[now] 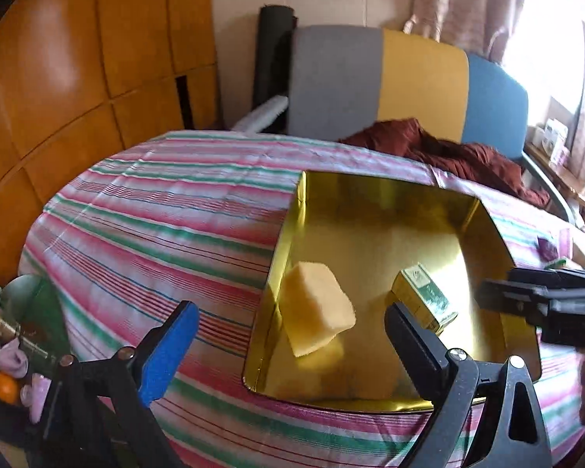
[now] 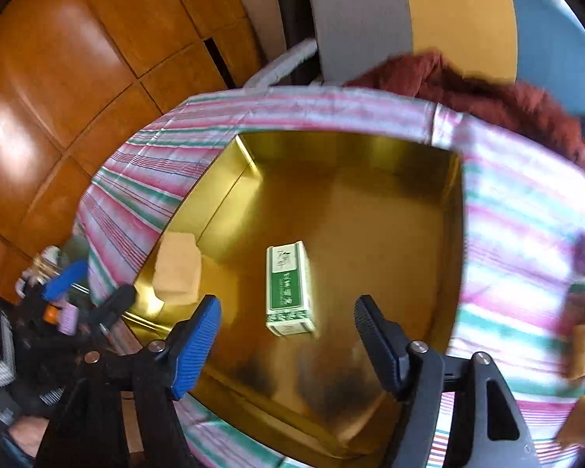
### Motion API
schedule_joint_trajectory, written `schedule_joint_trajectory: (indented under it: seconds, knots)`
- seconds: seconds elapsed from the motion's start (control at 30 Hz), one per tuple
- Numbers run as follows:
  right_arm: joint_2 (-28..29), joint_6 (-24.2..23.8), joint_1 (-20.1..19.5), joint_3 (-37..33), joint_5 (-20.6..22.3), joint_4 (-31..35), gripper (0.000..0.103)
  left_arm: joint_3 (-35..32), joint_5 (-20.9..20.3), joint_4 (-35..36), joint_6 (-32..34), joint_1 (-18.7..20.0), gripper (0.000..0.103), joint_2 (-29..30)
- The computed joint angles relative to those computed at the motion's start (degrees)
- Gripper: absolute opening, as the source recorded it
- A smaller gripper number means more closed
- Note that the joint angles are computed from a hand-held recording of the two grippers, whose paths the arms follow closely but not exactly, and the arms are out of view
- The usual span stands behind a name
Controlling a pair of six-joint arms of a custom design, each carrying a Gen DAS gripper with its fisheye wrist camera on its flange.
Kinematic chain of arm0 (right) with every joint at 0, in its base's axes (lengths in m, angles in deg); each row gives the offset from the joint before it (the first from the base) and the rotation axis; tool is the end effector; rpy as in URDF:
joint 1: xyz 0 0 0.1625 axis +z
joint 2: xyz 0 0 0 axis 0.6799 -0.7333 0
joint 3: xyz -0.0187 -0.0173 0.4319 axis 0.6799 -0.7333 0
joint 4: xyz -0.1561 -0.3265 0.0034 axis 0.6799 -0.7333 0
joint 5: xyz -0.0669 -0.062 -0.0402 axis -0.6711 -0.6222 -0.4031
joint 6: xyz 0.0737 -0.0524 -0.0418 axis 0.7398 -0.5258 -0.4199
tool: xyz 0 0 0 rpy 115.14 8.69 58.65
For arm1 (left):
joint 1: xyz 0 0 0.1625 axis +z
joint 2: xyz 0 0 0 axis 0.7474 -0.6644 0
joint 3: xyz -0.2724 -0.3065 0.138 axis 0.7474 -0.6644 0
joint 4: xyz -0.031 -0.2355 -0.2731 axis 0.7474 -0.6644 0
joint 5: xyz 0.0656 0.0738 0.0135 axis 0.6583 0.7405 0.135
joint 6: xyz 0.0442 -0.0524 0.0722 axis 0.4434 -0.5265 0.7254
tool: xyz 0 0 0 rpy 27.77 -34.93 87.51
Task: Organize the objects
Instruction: 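Carry sponge and green box to the gold tray and release both, then move both tools back over the pile of items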
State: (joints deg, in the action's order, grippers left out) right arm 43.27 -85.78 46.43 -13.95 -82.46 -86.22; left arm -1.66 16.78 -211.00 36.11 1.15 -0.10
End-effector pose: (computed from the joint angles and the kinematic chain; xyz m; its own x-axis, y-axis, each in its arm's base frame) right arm 0.0900 -0.7455 0.2737 -0.8040 -0.2730 0.5283 -0.4845 0.8158 -0.3158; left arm -0.3047 -0.6948 0.0309 -0.7042 -0.0574 -0.7077 0.4853 0.6887 -0.5387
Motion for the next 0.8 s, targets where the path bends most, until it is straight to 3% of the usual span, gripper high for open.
schedule_joint_trajectory:
  seconds: [0.2, 0.3, 0.6, 0.8]
  knots:
    - [-2.99, -11.13, 1.91, 13.19, -1.04, -26.55, 0.074, 0.94, 3.38, -3.42, 0.27, -2.09, 0.098, -0.06]
    - [-3.05, -13.57, 2.23, 17.44, -1.76, -37.70, 0.077, 1.13, 4.19, -5.18, 1.51, -2.88, 0.100, 0.18]
    - [-7.69, -3.02, -0.35, 20.29, -1.04, -29.76, 0.078, 3.42, 2.26, -5.56, 1.17, -4.25, 0.100, -0.66]
    - [-10.32, -2.52, -1.31, 24.56, -0.71, -32.58, 0.077, 3.29, -0.63, -3.61, 0.45, -4.41, 0.100, -0.69]
